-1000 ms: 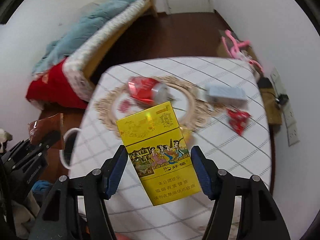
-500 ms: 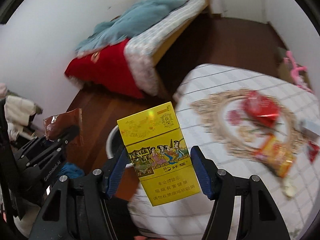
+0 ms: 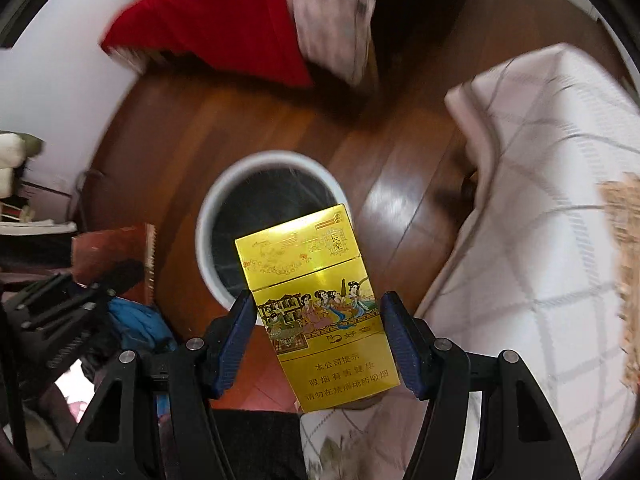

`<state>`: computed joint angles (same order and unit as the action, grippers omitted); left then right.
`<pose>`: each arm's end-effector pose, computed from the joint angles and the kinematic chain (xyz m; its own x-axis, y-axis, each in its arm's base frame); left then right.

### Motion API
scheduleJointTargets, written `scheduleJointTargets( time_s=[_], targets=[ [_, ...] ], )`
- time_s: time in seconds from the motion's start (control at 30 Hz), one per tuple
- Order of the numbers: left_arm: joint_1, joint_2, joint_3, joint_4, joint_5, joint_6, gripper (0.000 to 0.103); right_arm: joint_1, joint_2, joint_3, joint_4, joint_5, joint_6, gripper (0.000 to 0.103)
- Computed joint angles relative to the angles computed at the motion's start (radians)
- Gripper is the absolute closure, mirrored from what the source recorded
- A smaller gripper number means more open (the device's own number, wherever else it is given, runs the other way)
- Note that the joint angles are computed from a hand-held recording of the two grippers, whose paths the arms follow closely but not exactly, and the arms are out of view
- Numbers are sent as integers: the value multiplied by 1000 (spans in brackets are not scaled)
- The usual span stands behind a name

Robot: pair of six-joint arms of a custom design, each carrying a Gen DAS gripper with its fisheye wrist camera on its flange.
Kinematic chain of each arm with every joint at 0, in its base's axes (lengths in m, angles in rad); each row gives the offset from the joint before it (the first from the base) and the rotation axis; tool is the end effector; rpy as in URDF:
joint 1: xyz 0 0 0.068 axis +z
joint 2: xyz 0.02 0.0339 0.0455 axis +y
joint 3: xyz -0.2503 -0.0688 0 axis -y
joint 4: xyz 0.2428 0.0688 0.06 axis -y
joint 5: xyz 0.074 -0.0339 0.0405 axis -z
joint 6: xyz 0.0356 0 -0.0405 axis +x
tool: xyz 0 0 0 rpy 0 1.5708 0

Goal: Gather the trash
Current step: 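Carry both items over the bin and open both tools to drop them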

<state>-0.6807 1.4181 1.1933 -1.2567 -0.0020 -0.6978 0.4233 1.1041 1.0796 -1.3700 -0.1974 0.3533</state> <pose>0.1879 -0.1521 0.2561 -0.9974 -0.0191 -0.0696 -0.0152 0.9983 -0.0558 0.1527 0.0765 0.2838 -0.9924 -0.0750 -0.0977 -0.0968 0.9655 0.2418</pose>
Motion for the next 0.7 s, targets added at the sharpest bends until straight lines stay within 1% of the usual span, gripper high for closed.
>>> scheduleJointTargets(
  time_s=[0.07, 0.17, 0.23, 0.27, 0.3, 0.33, 0.37, 0.43, 0.5, 0.57, 0.63, 0.67, 0.7],
  targets=[
    [45, 36, -38, 55, 39, 47, 74, 24, 86, -45, 76, 7, 10, 37],
    [103, 106, -55, 95, 81, 103, 70, 46, 235, -86, 178, 3, 18, 38],
    [135, 125, -80, 111, 117, 127, 56, 52, 316, -87, 214, -5, 13, 38],
    [149, 126, -85, 114, 133, 130, 37, 58, 357, -83, 228, -8, 16, 37],
    [167, 124, -95, 122, 152, 132, 15, 54, 380, -80, 230, -10, 8, 37],
    [180, 116, -105, 125, 164, 128, 7, 53, 417, -73, 235, -18, 0, 37],
    [196, 106, -117, 131, 176, 122, 4, 49, 450, -63, 237, -26, -4, 37],
    [227, 75, -149, 133, 175, 124, 4, 36, 489, -50, 242, -35, -12, 35],
    [239, 50, -163, 124, 157, 113, 4, 33, 520, -26, 242, -28, -14, 16],
    [247, 16, -179, 111, 137, 102, 4, 13, 517, -19, 246, -36, -21, 9],
    [244, -9, -194, 104, 103, 95, 4, 12, 502, -21, 244, -34, -20, 8],
    [230, -29, -198, 93, 69, 78, 4, 12, 490, -19, 237, -28, -23, 3],
    [208, -49, -204, 85, 33, 55, 4, 8, 492, -8, 228, -22, -28, 0]
  ],
)
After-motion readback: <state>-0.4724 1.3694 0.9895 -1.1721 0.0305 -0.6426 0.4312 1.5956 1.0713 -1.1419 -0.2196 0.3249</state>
